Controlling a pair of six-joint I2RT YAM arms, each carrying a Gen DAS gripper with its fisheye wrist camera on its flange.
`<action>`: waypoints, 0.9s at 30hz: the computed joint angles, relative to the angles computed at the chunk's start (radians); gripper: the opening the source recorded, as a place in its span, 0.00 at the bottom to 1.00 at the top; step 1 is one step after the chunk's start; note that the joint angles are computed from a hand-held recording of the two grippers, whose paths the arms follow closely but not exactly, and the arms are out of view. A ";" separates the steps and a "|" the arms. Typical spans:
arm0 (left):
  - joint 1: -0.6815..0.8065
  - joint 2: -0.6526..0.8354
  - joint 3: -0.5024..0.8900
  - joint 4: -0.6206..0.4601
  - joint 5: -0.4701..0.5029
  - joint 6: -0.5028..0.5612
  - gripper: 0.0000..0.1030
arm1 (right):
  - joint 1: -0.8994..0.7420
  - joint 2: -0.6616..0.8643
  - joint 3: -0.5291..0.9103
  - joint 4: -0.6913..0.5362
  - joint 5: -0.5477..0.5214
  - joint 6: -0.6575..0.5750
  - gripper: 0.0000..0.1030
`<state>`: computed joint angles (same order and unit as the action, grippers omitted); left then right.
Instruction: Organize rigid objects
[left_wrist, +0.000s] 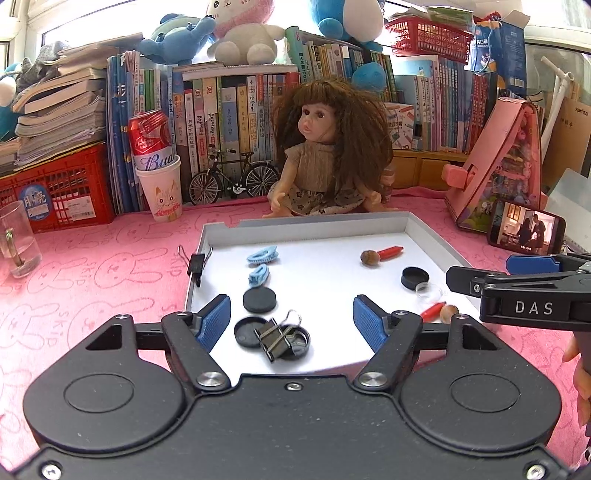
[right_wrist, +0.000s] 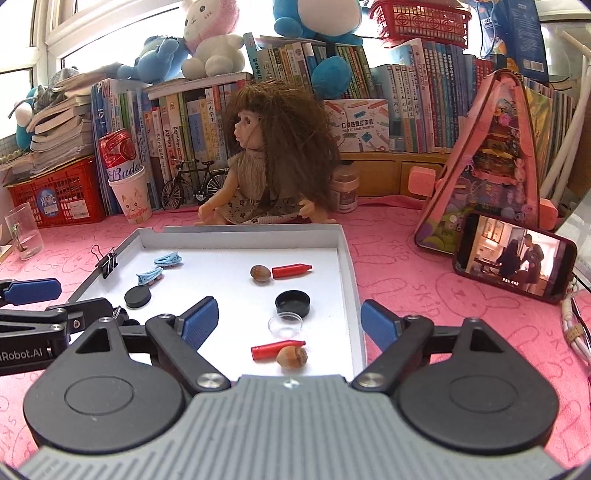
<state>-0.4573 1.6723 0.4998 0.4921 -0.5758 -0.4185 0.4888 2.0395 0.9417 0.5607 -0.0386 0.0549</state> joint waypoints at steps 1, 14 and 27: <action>-0.010 0.001 -0.010 0.007 -0.008 -0.005 0.70 | 0.000 -0.002 -0.014 0.015 0.001 0.003 0.88; -0.153 0.070 -0.085 0.094 -0.185 -0.057 0.74 | 0.022 0.005 -0.144 0.143 0.020 -0.001 0.93; -0.162 0.164 -0.069 0.077 -0.178 -0.183 0.74 | 0.036 0.062 -0.150 0.153 0.034 0.010 0.96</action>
<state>-0.6193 1.8360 0.4310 0.5692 -0.7534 -0.6011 0.5247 2.1015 0.7921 0.7138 -0.0041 0.0645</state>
